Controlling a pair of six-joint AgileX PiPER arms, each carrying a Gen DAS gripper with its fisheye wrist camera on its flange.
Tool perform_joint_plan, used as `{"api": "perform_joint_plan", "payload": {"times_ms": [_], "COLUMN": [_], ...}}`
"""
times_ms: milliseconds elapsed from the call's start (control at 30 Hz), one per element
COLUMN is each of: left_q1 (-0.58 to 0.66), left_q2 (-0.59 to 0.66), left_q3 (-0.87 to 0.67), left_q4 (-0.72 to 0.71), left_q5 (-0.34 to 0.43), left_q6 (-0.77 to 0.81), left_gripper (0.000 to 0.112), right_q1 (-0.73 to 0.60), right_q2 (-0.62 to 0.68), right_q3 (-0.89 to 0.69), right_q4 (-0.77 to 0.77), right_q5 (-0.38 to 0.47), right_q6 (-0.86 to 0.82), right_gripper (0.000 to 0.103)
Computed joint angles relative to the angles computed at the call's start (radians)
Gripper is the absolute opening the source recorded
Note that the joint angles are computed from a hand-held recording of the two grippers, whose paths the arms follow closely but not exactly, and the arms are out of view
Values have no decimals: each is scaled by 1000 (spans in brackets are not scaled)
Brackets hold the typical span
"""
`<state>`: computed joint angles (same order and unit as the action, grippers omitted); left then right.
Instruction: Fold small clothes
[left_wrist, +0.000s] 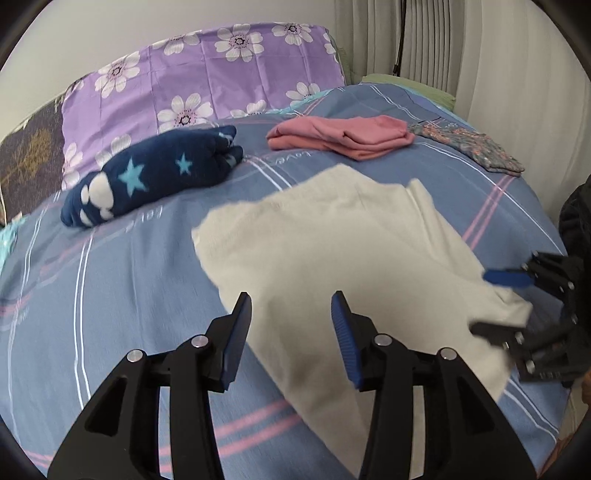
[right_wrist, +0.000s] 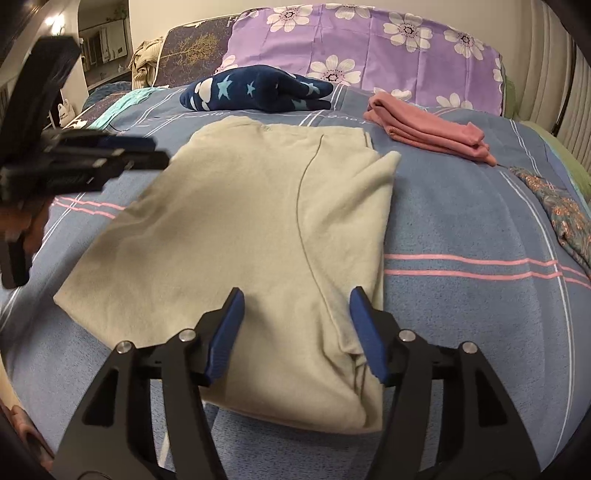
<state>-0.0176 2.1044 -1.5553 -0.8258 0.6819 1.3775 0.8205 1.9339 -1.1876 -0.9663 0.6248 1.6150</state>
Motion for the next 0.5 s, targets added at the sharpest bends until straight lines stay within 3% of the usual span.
{"api": "perform_joint_plan", "payload": {"times_ms": [233, 333, 500], "left_q1": [-45, -43, 23], "left_q2": [129, 227, 222], "left_q3": [-189, -263, -317], "left_q4": [118, 155, 112], "left_q5": [33, 43, 184], "left_q6": [-175, -212, -267], "left_gripper": [46, 64, 65], "right_q1": [-20, -23, -64], "right_q2": [-10, -13, -92], "right_q3": [27, 28, 69], "right_q4": [-13, -12, -2], "right_q5": [-52, -59, -106], "right_q6": [29, 18, -7], "right_gripper": [65, 66, 67]}}
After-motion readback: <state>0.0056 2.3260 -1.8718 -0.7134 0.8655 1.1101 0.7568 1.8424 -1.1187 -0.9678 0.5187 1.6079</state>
